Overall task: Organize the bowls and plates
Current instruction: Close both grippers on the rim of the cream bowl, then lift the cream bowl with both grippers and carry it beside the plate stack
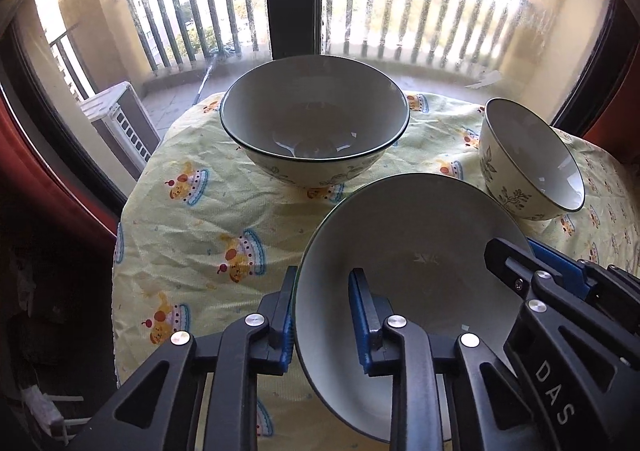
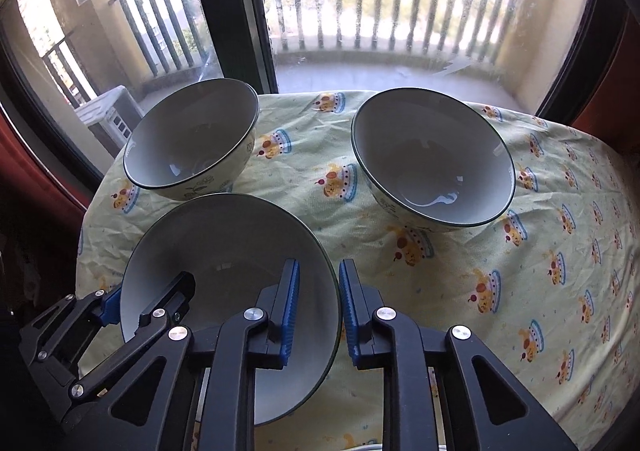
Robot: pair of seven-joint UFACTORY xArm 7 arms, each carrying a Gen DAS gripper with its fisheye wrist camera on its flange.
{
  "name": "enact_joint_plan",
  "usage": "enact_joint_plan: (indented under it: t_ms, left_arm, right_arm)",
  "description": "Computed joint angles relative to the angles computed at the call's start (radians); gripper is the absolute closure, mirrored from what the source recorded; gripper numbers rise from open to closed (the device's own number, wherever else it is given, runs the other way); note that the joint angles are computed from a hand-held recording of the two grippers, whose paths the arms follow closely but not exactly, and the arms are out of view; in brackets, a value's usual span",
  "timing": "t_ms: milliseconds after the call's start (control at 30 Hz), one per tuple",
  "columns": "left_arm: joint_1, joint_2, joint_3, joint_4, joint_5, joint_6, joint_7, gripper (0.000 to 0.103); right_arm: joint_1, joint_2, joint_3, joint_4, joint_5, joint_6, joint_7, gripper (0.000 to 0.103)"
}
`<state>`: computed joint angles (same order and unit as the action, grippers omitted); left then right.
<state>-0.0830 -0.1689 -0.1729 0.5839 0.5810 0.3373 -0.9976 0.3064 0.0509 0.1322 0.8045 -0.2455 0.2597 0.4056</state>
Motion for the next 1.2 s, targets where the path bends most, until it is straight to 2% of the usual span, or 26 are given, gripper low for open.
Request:
enact_joint_plan:
  t_ms: [100,200,333,433,500,600,867,1200]
  left_arm:
    - [0.002,0.012,-0.001,0.016,0.015,0.020,-0.015,0.084]
    - [-0.003,0.017,0.002,0.022,0.024,0.027,-0.014,0.083]
    - [-0.016,0.016,0.014,0.024,-0.002,0.037,0.020,0.083]
    - [-0.029,0.013,0.021,0.022,-0.046,0.039,0.055,0.083]
    - [-0.029,0.004,0.013,0.021,-0.046,0.047,0.052,0.083]
    - [-0.026,-0.016,-0.005,0.022,-0.024,0.070,0.024,0.083]
    - [-0.043,-0.072,-0.031,0.017,-0.061,0.104,0.038,0.083]
    - [-0.090,-0.102,-0.102,0.064,-0.057,0.196,-0.068,0.083]
  right_arm:
    - [0.001,0.002,-0.005,0.006,-0.017,0.008,0.029,0.085]
    - [-0.004,0.003,0.000,0.011,0.029,0.019,0.002,0.086]
    - [-0.006,-0.007,0.005,0.003,0.066,0.021,-0.027,0.087]
    - [-0.005,-0.020,0.002,-0.005,0.041,0.026,-0.005,0.087]
    - [-0.007,-0.031,0.003,-0.010,0.036,0.034,-0.003,0.087]
    - [-0.013,-0.052,0.007,-0.023,0.097,0.038,-0.047,0.087]
    - [-0.030,-0.141,0.010,-0.076,0.125,0.047,-0.061,0.087]
    - [-0.039,-0.286,-0.037,-0.155,0.262,0.078,-0.239,0.087]
